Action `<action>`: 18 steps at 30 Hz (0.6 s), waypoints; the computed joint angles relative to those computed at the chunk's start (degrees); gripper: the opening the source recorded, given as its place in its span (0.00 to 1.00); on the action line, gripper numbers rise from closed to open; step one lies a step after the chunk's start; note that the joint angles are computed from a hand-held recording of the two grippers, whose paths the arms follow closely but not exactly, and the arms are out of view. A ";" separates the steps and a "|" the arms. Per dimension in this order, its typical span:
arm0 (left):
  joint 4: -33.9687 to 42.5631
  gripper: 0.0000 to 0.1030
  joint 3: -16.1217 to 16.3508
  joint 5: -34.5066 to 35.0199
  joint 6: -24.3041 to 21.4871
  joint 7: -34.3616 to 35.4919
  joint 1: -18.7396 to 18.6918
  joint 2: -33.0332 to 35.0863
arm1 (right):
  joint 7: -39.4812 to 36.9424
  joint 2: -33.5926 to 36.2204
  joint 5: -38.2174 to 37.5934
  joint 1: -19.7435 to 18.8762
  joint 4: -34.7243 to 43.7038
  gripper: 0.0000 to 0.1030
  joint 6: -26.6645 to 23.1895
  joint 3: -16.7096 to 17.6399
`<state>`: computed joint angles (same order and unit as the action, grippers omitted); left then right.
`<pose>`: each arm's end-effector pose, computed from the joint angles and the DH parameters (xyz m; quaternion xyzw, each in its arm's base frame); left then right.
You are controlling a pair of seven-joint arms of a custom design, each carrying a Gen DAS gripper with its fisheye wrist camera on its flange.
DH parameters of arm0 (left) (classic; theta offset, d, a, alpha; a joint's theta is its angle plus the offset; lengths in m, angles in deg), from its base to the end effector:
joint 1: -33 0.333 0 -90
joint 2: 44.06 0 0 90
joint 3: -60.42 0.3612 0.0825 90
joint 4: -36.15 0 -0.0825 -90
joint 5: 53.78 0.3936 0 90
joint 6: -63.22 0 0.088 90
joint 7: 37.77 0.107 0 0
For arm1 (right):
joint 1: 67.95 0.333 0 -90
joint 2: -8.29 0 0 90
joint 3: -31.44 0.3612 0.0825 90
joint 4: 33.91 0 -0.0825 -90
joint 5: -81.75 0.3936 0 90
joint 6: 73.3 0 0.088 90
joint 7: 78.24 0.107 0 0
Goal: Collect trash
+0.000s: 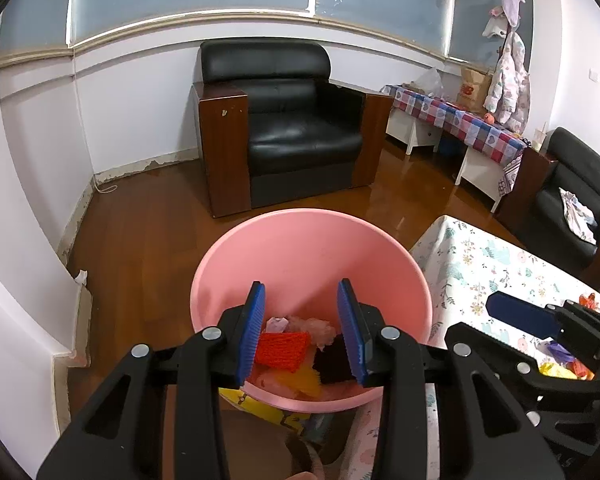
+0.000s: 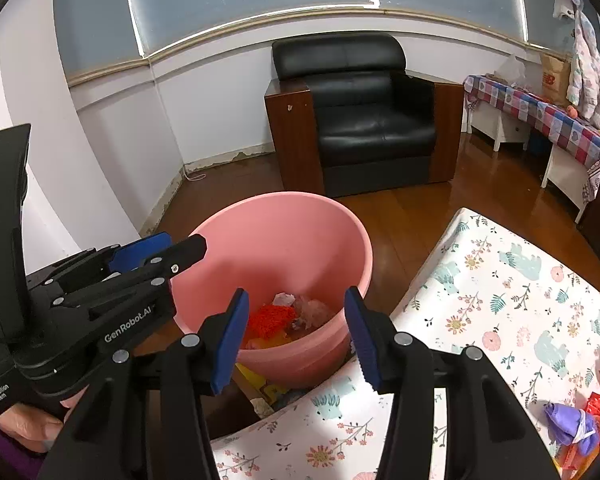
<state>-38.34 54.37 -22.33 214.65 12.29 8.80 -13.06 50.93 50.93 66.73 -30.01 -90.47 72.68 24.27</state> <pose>0.6917 -0.3910 0.5620 -0.5845 0.6911 -0.3412 0.2536 0.6990 0.4742 0.5540 -0.6665 0.6165 -0.2087 0.3636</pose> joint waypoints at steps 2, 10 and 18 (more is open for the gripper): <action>0.30 0.37 0.23 0.24 -0.24 -0.08 -0.18 0.06 | 0.29 -0.59 -0.41 0.30 -0.99 0.48 0.27 -0.31; 0.36 0.37 1.95 3.86 -0.73 -3.33 -1.35 -0.58 | 0.36 -1.18 -0.81 0.36 -1.82 0.48 0.73 -0.20; 0.07 0.37 2.57 6.92 -1.11 -6.20 -1.58 -1.34 | -0.51 0.18 -0.47 0.25 1.18 0.48 -0.55 0.02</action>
